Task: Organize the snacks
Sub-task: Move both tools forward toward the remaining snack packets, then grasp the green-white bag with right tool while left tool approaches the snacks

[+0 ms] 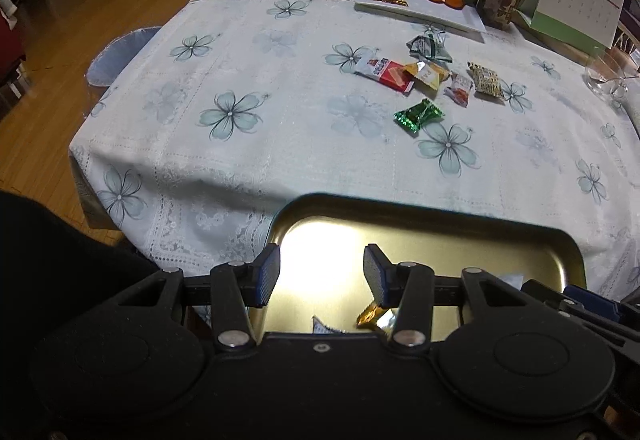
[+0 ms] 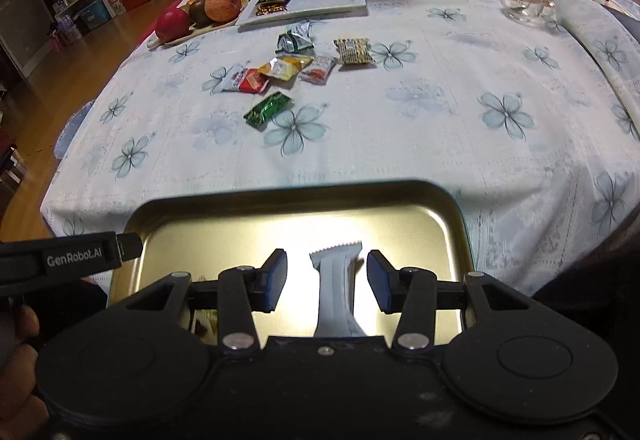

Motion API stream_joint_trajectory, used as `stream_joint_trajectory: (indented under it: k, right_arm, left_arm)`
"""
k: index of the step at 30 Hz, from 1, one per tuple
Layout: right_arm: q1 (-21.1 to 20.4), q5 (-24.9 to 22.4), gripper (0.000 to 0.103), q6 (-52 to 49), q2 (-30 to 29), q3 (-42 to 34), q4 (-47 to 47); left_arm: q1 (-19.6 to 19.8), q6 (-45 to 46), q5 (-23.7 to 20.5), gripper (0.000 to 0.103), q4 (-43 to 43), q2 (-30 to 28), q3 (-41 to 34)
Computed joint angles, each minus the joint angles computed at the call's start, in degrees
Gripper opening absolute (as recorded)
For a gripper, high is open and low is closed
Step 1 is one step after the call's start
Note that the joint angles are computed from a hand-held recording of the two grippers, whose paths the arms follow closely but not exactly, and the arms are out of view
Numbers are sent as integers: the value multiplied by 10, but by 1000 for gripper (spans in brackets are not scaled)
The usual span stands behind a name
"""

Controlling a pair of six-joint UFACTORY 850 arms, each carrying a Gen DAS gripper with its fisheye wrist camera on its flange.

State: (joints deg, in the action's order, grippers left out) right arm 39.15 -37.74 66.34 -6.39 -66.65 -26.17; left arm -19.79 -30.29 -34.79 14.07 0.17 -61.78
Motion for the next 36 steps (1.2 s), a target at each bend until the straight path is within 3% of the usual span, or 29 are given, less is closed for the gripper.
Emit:
stream_joint_trajectory:
  k: [6, 10, 20, 30, 36]
  right_arm:
    - [-43, 1, 48, -60, -44, -66, 20]
    - [-73, 1, 48, -92, -84, -123, 33]
    - [-133, -22, 48, -149, -201, -277, 50]
    - [-167, -55, 48, -203, -315, -427, 117]
    - [-172, -102, 48, -244, -402, -543, 160]
  left_arm:
    - [18, 77, -8, 54, -46, -67, -88]
    - [17, 63, 0, 54, -5, -108, -143]
    - [32, 67, -15, 54, -3, -229, -302]
    - [53, 86, -65, 54, -62, -324, -417]
    - [58, 104, -130, 50, -74, -368, -480]
